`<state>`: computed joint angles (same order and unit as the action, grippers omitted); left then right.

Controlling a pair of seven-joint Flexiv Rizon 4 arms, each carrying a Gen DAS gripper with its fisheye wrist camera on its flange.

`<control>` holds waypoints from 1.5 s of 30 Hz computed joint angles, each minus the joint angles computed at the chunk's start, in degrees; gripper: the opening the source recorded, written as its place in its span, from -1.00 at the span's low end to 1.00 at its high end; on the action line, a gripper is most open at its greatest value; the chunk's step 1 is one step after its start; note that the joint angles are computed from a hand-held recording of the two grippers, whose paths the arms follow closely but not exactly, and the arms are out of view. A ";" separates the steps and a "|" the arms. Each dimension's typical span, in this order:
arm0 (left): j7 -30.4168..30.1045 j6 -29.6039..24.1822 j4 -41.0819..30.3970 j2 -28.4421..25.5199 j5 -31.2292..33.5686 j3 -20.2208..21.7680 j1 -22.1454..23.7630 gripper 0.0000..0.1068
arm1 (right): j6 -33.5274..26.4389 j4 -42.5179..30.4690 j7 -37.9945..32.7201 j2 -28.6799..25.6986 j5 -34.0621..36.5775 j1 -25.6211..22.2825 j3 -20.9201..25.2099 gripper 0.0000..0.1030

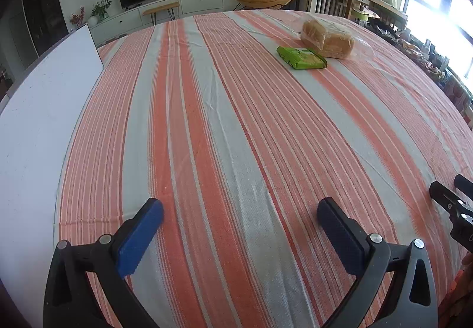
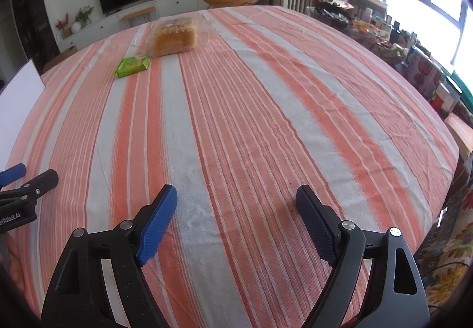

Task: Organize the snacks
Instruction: 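Open both grippers over the box and bring the tools back to the table, then grasp the green cracker pack with the left gripper and pull it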

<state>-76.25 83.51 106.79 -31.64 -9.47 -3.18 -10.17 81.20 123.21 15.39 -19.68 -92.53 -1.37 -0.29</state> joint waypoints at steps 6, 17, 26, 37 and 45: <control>-0.08 -11.46 -7.48 -1.77 -0.04 0.11 -1.28 0.92 | 0.41 -0.09 -0.25 -0.10 -0.17 -0.13 0.03 0.72; -7.71 -32.30 -45.56 -20.90 -0.79 1.67 -5.84 0.92 | 1.20 -0.41 -0.34 -0.32 -1.12 -0.60 0.14 0.77; -13.09 -31.05 -55.32 -26.69 7.57 4.44 -7.55 -0.04 | 1.79 -1.06 0.34 -0.74 -3.05 -1.65 0.67 0.81; -4.36 -16.73 -22.17 -9.02 6.01 0.28 -0.68 -0.02 | 1.71 -1.17 0.36 -0.83 -3.20 -2.01 1.03 0.81; -0.17 -8.24 -7.36 -1.80 1.92 -0.02 1.55 0.37 | 1.51 -0.83 0.42 -0.66 -2.91 -1.92 0.97 0.81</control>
